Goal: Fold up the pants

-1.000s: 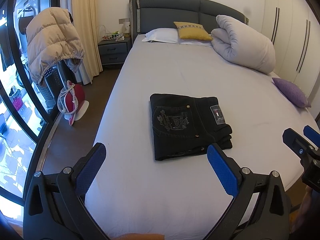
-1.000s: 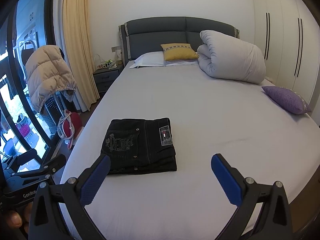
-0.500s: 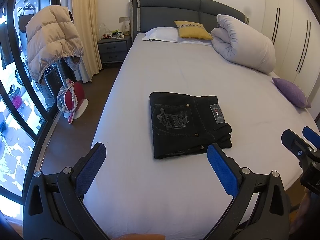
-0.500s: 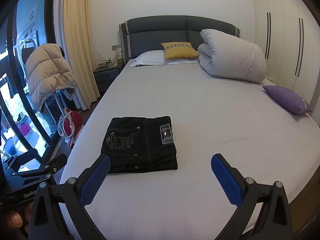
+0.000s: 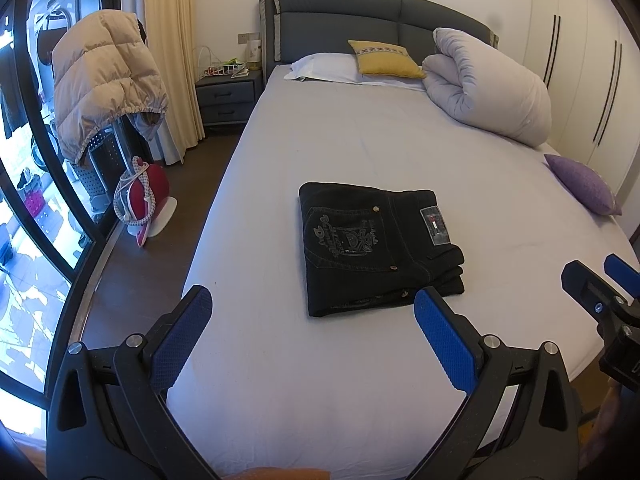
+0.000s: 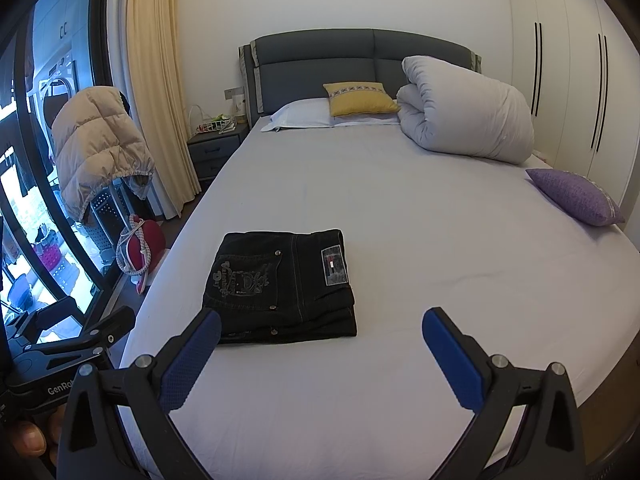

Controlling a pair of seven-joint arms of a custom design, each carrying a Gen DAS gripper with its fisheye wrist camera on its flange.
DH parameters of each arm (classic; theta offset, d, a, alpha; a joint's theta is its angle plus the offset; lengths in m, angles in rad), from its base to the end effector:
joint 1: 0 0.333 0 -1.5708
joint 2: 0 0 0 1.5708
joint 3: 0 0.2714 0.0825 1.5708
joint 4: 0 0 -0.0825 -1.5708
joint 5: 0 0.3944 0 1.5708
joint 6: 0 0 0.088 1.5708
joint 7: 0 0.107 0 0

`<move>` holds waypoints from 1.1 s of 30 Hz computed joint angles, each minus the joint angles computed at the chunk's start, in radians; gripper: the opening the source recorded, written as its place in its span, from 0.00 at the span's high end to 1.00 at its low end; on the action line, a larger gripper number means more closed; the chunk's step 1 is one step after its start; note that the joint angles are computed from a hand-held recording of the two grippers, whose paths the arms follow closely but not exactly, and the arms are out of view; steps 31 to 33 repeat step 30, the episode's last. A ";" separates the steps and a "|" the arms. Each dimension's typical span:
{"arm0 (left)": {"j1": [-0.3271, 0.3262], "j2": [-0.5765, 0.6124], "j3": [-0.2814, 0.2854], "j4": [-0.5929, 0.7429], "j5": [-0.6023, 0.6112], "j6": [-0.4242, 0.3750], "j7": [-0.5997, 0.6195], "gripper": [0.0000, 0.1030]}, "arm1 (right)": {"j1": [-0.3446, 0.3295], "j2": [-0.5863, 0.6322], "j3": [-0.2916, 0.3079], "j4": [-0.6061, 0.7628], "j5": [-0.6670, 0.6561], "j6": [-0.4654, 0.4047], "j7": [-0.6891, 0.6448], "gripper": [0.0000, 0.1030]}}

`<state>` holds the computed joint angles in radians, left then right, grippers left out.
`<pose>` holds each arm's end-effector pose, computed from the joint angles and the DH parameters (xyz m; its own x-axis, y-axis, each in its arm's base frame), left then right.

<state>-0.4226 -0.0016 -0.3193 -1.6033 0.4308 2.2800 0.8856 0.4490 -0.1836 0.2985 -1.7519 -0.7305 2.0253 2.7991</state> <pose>0.4597 -0.4080 0.6488 -0.2367 -0.9709 0.0358 -0.6955 0.1436 -0.7041 0.4228 0.3594 0.6531 -0.2655 -0.9628 -0.0510 -0.6059 0.2078 -0.7680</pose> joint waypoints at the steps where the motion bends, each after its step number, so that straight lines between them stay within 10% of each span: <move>1: 0.000 0.002 0.000 0.003 -0.002 -0.001 0.002 0.00 | 0.000 0.000 0.000 -0.001 -0.001 0.001 0.001 0.00; 33: 0.006 -0.006 0.001 -0.011 -0.015 -0.007 0.009 0.00 | 0.009 -0.010 0.007 -0.029 0.009 0.005 0.019 0.00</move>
